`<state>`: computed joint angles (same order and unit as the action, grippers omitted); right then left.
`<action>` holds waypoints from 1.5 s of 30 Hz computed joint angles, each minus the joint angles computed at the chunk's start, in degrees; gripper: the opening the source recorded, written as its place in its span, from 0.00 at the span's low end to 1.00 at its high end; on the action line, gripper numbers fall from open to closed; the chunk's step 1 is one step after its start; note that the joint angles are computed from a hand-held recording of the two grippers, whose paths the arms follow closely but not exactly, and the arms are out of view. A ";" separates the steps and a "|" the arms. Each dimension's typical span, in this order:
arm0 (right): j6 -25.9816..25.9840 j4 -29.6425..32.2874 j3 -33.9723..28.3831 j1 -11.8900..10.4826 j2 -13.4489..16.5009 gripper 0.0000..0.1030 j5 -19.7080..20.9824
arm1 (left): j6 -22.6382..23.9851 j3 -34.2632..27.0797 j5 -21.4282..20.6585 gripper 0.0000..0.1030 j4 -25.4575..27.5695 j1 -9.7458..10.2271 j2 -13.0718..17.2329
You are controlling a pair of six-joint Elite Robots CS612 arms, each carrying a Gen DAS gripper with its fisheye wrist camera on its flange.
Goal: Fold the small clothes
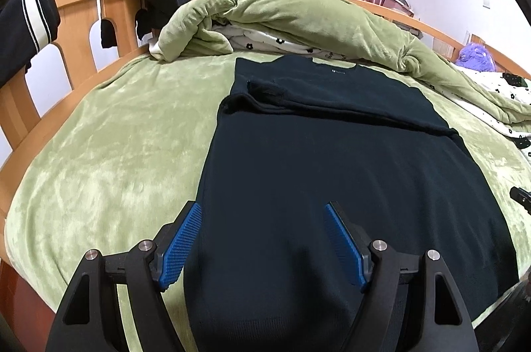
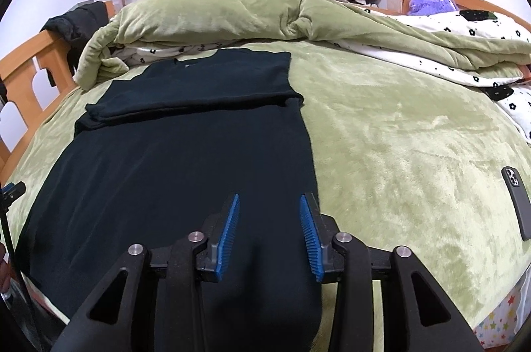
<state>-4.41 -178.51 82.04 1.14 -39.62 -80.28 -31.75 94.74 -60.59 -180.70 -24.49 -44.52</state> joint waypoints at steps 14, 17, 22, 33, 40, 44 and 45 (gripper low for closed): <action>-2.22 -2.34 2.62 0.45 -0.81 0.56 1.54 | 0.30 0.47 0.73 0.72 -1.10 -0.75 0.01; -3.48 -3.30 2.93 0.74 -0.79 0.59 1.07 | 0.11 0.43 0.72 0.73 -1.23 -0.84 0.03; -4.30 -3.00 2.81 0.99 -0.64 0.59 0.83 | -0.30 0.35 0.30 0.73 -1.39 -0.77 0.05; -3.59 -2.87 2.71 0.90 -0.53 0.59 1.00 | -0.15 0.34 0.37 0.74 -1.57 -0.77 0.08; -3.23 -2.61 2.65 0.83 -0.56 0.59 1.15 | -0.18 0.15 0.36 0.74 -1.47 -0.81 0.11; -3.38 -2.39 2.68 0.80 -0.59 0.59 0.82 | -0.73 0.16 0.79 0.74 -0.93 -0.92 0.01; -3.27 -2.39 2.73 0.75 -0.59 0.59 0.70 | -1.09 0.31 0.71 0.74 -0.91 -0.88 -0.07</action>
